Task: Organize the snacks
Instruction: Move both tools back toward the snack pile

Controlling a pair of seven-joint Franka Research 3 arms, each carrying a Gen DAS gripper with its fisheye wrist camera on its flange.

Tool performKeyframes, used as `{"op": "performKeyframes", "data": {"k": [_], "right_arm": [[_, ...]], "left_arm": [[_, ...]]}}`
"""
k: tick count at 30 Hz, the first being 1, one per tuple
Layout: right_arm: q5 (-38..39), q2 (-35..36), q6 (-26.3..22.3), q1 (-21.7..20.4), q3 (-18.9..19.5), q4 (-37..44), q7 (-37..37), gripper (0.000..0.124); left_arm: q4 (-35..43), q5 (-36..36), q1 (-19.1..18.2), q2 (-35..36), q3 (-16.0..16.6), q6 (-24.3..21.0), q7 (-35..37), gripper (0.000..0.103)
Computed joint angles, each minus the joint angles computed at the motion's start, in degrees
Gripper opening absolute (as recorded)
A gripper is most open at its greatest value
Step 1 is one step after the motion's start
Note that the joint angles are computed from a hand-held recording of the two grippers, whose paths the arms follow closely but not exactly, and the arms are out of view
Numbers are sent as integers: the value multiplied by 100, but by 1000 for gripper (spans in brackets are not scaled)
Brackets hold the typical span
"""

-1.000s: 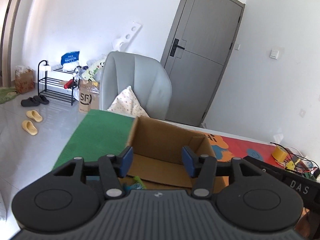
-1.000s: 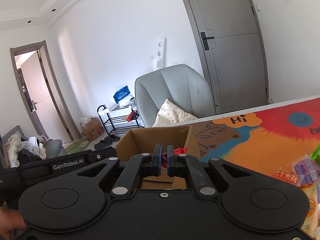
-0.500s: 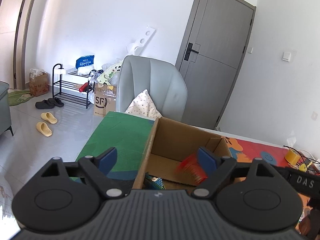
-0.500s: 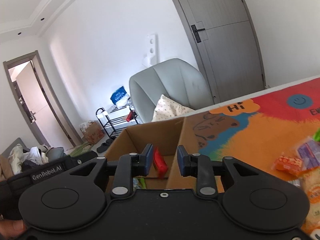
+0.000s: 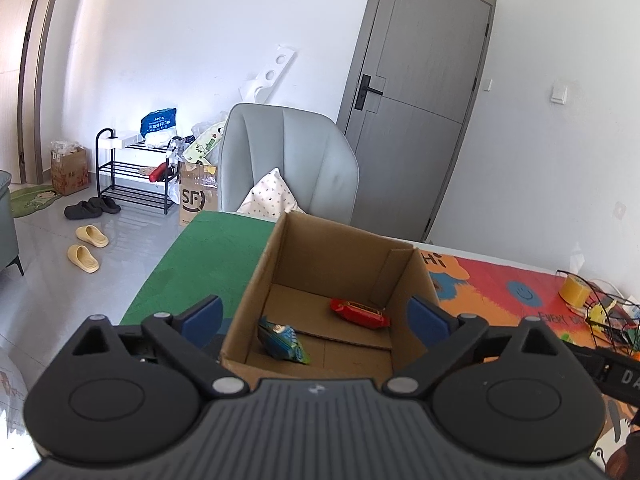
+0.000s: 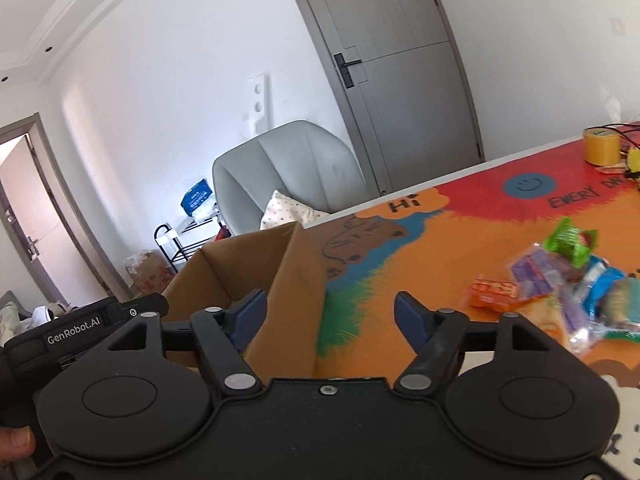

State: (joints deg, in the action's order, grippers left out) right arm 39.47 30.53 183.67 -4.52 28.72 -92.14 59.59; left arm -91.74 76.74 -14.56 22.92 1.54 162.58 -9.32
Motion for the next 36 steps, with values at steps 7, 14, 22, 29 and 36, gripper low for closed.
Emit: {"op": "performKeyframes", "data": {"k": [7,14,22,29,36], "right_arm": [[-46,-267,275,-415,285,-499,52,94],[-234,-443,381,-871,562,-860,254,96],[-661,-642,789,-1273,704,-1357,665,96],[-980,-750,890,-1074,188,-1543,1221,96],[-1379,-771,864,-1241,135,-1721,1680,96]], "left_arm": [[-21,-425,-59,12,-154,-153,566,100],[62,-716,-212,63,-200,-165,1139,100],[276,-828,-450,283,-166,53,1413,100],[513,-983,-654,520,-50,323,1599,100],[751,-1392,-809,778,34,556,1991,100]]}}
